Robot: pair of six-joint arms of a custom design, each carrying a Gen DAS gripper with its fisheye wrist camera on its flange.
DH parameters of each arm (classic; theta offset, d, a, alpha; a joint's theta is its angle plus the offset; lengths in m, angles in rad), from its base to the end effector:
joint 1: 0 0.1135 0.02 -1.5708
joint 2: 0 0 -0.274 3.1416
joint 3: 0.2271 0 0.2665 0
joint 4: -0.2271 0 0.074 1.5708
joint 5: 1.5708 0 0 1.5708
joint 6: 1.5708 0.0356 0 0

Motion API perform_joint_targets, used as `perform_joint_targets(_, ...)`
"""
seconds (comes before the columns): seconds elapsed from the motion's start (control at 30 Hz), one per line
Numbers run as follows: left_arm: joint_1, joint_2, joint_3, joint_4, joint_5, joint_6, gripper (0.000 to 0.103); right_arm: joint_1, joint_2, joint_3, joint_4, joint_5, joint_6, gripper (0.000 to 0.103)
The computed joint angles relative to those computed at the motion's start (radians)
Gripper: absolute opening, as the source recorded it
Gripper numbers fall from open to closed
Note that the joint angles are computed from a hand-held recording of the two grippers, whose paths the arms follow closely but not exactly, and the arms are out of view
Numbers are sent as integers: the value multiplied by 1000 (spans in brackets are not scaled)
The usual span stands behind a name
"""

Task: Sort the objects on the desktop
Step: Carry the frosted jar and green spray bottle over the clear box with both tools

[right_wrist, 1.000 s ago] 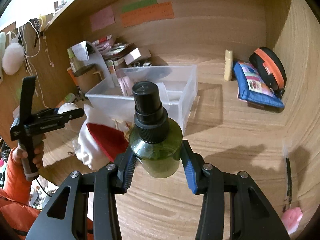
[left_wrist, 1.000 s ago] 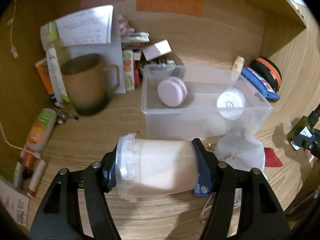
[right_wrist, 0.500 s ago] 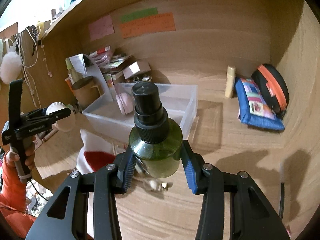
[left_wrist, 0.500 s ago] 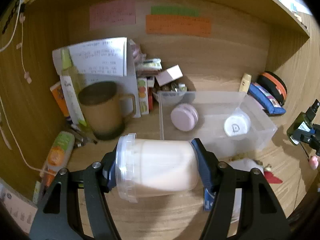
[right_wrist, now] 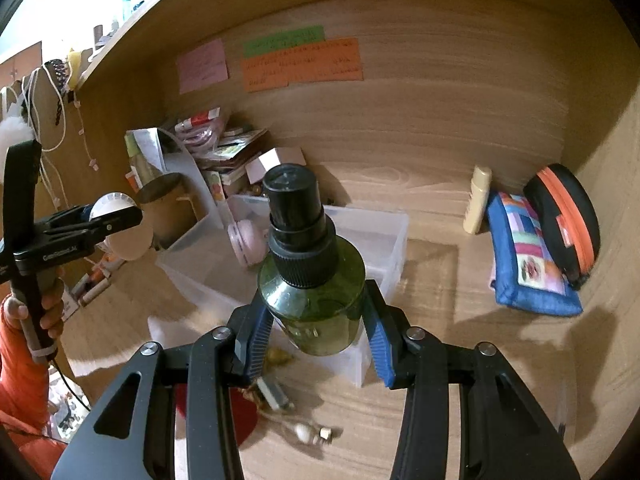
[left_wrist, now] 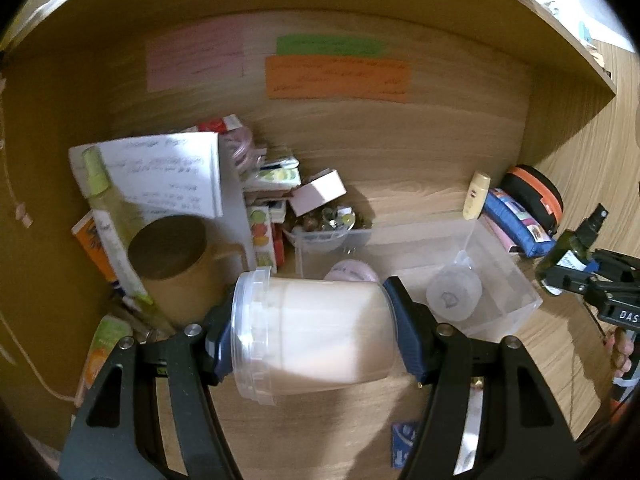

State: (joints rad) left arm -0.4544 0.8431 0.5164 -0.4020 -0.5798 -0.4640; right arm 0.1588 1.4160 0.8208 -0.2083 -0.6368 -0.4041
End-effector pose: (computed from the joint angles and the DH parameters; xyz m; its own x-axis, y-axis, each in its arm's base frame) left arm 0.1706 -0.0616 0.2225 -0.5350 -0.1553 -0.8304 -0.2678 0.9634 -0.0076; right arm 0.2906 0.0680 0.2145 -0.4432 -0.3911 -0.8066 -0.7711 0.6252 0.1206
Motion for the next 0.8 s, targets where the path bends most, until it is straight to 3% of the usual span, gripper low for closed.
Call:
perform_joint_targets(0.43, 130, 202, 49, 163, 164, 129, 65, 136, 157, 149, -23, 64, 10, 40)
perform_joint_targets(0.8, 173, 310, 58, 238, 221, 179, 65, 247, 265, 225, -72, 123, -19, 40)
